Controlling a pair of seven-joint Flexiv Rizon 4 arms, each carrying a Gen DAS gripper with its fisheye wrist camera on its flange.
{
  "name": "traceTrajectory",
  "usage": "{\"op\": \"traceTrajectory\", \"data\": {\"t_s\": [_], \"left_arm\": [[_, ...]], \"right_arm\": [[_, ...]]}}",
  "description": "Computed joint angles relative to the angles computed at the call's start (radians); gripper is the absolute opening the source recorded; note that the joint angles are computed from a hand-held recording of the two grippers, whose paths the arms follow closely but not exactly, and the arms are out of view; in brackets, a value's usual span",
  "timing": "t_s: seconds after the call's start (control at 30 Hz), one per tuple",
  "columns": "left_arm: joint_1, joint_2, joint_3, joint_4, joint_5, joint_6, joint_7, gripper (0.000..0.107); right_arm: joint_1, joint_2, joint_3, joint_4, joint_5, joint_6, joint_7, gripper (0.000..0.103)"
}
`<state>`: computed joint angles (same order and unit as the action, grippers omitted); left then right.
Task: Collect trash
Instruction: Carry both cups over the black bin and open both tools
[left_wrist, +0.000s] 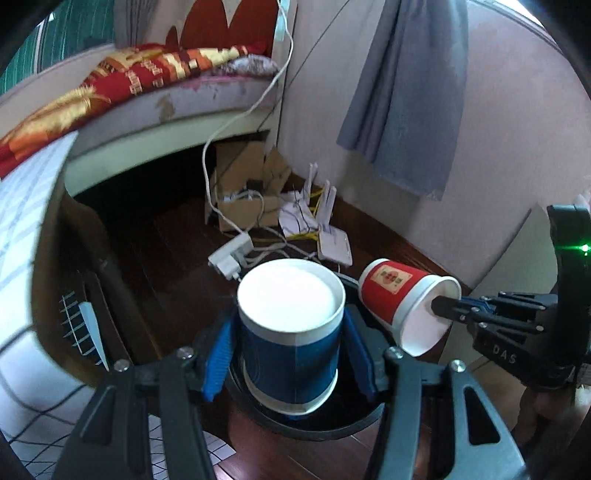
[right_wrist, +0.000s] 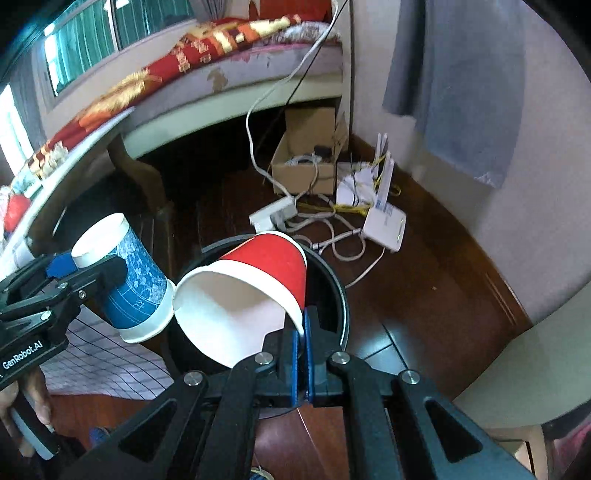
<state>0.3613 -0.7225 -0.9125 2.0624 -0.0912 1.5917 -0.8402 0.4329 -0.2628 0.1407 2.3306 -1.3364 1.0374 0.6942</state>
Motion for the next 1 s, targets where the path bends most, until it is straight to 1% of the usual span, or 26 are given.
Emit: {"op": "traceTrajectory", "data": {"t_s": [0.07,0.1,0.13,0.17,0.2,0.23,0.3,0.4,0.43,0.47,0.5,0.63,0.73,1.0], "left_arm": [[-0.007,-0.024,0.002,-0.023,-0.011,-0.043,0.010,0.060],[-0.035,-0.015,0.030,-0.029,-0.038,-0.053,0.021,0.069],[-0.085,0.000,0.091,-0.047,-0.034,-0.063,-0.005,0.077],[-0.130,0.009,0.146,-0.056,-0.048,-0.054,-0.020,0.090],[-0.148,0.011,0.168,-0.061,-0.063,-0.053,-0.020,0.097],[-0.161,0.015,0.186,-0.060,-0.073,-0.052,-0.020,0.098],[-0.189,0.027,0.223,-0.055,-0.083,-0.044,-0.017,0.098],[-0.229,0.039,0.271,-0.054,-0.091,-0.028,-0.018,0.099],[-0.237,0.043,0.278,-0.051,-0.094,-0.021,-0.020,0.100],[-0.241,0.045,0.280,-0.050,-0.096,-0.015,-0.022,0.101],[-0.240,0.049,0.277,-0.047,-0.096,-0.012,-0.022,0.102],[-0.246,0.056,0.279,-0.043,-0.091,0.000,-0.025,0.102],[-0.240,0.058,0.274,-0.043,-0.089,-0.001,-0.026,0.102],[-0.213,0.079,0.243,-0.020,-0.079,0.012,-0.029,0.102]], "right_arm": [[-0.012,-0.034,-0.012,-0.012,-0.008,0.037,-0.019,0.004],[-0.020,-0.057,-0.017,-0.020,0.004,0.059,-0.048,0.006],[-0.027,-0.086,-0.017,-0.027,0.051,0.076,-0.097,0.026],[-0.026,-0.107,-0.012,-0.030,0.122,0.071,-0.142,0.072],[-0.021,-0.114,-0.014,-0.026,0.168,0.067,-0.165,0.089],[-0.014,-0.109,-0.025,-0.012,0.178,0.071,-0.153,0.096],[-0.002,-0.087,-0.040,0.014,0.187,0.068,-0.120,0.096],[0.004,-0.063,-0.042,0.035,0.214,0.051,-0.118,0.097],[0.006,-0.057,-0.044,0.041,0.209,0.050,-0.105,0.100],[0.009,-0.053,-0.038,0.041,0.225,0.038,-0.110,0.103],[0.014,-0.052,-0.032,0.038,0.242,0.020,-0.119,0.103],[0.036,-0.041,-0.021,0.026,0.267,-0.048,-0.148,0.103],[0.036,-0.035,-0.023,0.026,0.247,-0.050,-0.131,0.103],[0.046,-0.012,-0.002,0.023,0.259,-0.088,-0.124,0.103]]}}
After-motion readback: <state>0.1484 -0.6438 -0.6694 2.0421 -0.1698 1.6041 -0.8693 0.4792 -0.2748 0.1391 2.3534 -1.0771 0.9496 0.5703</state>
